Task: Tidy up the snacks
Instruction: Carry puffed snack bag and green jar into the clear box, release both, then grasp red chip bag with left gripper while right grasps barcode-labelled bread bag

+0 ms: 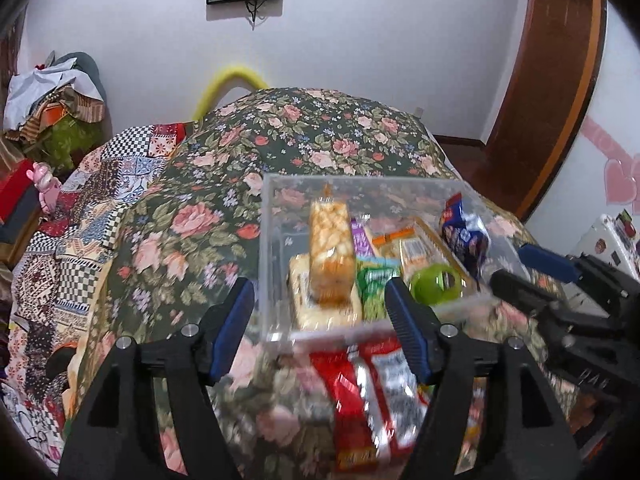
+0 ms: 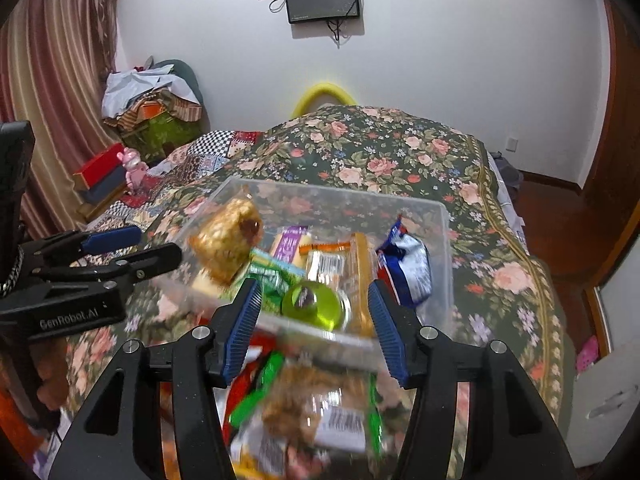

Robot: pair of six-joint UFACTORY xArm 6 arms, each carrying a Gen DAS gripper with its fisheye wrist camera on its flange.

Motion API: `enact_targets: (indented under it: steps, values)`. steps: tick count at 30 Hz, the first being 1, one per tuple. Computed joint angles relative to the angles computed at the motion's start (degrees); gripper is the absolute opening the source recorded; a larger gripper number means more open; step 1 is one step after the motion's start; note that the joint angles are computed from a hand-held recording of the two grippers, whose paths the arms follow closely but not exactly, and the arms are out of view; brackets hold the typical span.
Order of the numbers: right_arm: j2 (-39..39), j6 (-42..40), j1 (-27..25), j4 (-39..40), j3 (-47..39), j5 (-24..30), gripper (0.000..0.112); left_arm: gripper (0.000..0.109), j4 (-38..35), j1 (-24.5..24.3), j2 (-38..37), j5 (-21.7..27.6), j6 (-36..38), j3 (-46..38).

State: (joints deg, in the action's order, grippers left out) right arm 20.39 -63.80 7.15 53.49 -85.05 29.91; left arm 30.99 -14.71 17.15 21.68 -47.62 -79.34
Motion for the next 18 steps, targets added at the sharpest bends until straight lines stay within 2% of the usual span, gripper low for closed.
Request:
enact_targets:
  steps: [8,10,12,15,18]
  values:
    - [-3.42,-0.31,-2.25,-0.83,6.25,0.52,0.054,0.071,-2.19,-1.20,-5.85,-1.02,1.25,9.35]
    - [-3.41,-0.01,-2.37,-1.37,7.45,-0.90,0.068,0.072,-3.66,-1.59,-6.24,-1.43,2.19,10.73]
    - [-3.75,0.19,-2.02,-1.73,9.32,-3.75,0.074,0.078,-4.83,-2.21,-5.79,-1.42,3.49,11.26]
    - [-2.26,3.29,-2.42,-4.52,8.69,-2.10,0.074,0.080,-4.10,-3.22,-4.40,-0.45,3.59,10.89]
    - [-0.76,6.14,-2.12,-7.36,7.71,-1.25,0.076,0.082,-6.62,-4.04,-2.59,-0.12,5.55,9.86]
